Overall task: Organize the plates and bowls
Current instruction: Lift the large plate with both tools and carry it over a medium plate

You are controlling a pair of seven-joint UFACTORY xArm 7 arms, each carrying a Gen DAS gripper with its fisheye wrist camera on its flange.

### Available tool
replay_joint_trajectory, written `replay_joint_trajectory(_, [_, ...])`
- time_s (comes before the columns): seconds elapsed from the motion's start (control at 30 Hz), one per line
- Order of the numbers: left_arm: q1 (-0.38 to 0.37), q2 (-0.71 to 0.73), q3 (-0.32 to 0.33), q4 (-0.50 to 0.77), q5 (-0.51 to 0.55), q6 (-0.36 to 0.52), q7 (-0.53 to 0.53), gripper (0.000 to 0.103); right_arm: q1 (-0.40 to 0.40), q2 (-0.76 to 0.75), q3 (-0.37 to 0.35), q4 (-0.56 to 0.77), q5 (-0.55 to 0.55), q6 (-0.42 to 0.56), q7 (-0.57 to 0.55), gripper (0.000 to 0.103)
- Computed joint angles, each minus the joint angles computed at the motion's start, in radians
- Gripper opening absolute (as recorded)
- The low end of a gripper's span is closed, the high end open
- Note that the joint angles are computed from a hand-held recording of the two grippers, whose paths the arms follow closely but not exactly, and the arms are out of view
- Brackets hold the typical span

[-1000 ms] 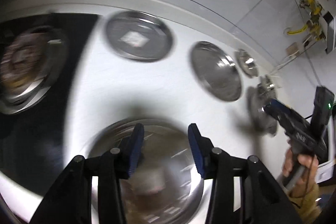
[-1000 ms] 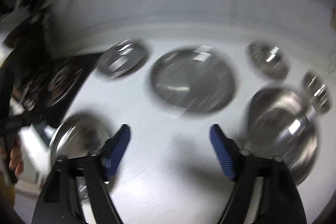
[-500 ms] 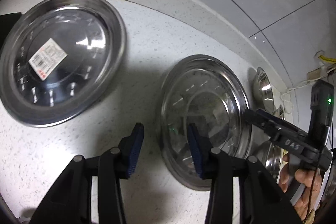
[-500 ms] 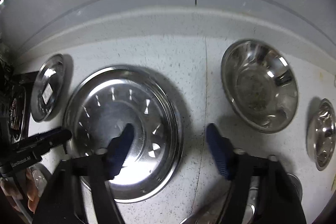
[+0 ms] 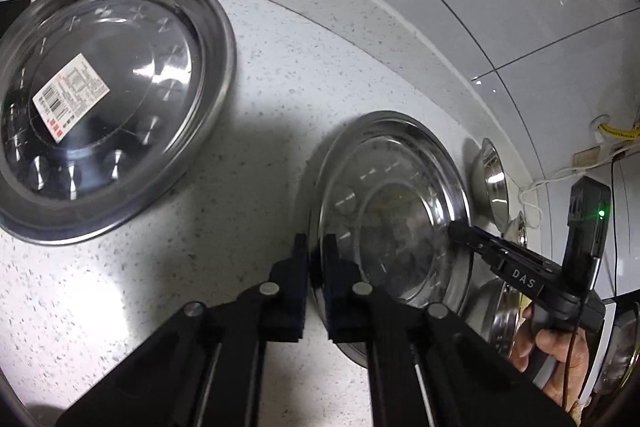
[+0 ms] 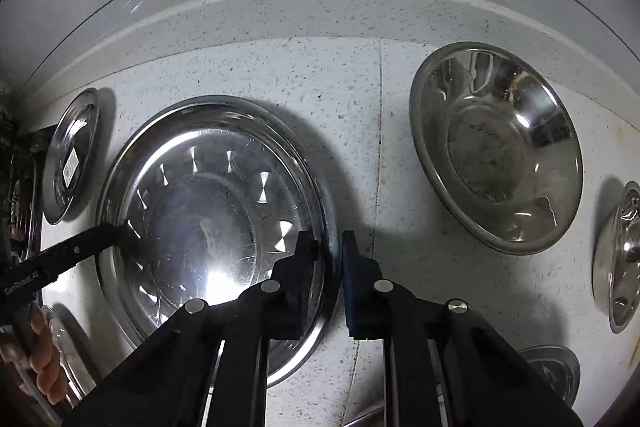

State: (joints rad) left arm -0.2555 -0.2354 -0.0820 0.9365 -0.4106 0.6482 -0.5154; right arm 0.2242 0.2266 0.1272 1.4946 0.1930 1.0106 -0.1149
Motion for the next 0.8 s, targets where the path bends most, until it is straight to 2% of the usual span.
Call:
replay_joint_trajectory(0.2, [0.010, -0.090, 0.000, 0.000, 0.036, 0.035, -0.039, 0.006, -0.010, -0.081, 0.002, -0.018, 0.052, 0.003, -0.007, 0.011])
replay_joint_trajectory(0.33, [0.019, -0.202, 0.006, -0.012, 0.068, 0.104, -0.068, 0.006, -0.015, -0.157, 0.001, -0.025, 0.111, 0.028, -0.041, 0.010])
replay_joint_trajectory(0.5, [0.033, -0.383, 0.016, -0.060, 0.106, 0.229, -0.098, 0.006, 0.019, -0.309, 0.008, -0.122, 0.183, 0.029, -0.056, 0.009])
replay_joint_trajectory(0.6, [0.063, -0.501, -0.003, -0.094, 0.119, 0.302, -0.107, 0.006, 0.052, -0.405, 0.007, -0.192, 0.226, 0.040, -0.064, 0.008])
replay_joint_trajectory(0.73, [0.063, -0.696, 0.025, -0.146, 0.161, 0.447, -0.133, 0.006, 0.107, -0.512, 0.015, -0.286, 0.291, 0.053, -0.046, 0.008])
replay_joint_trajectory(0.8, [0.078, -0.793, 0.046, -0.149, 0.179, 0.554, -0.131, 0.006, 0.141, -0.553, 0.021, -0.325, 0.319, 0.052, -0.036, 0.009])
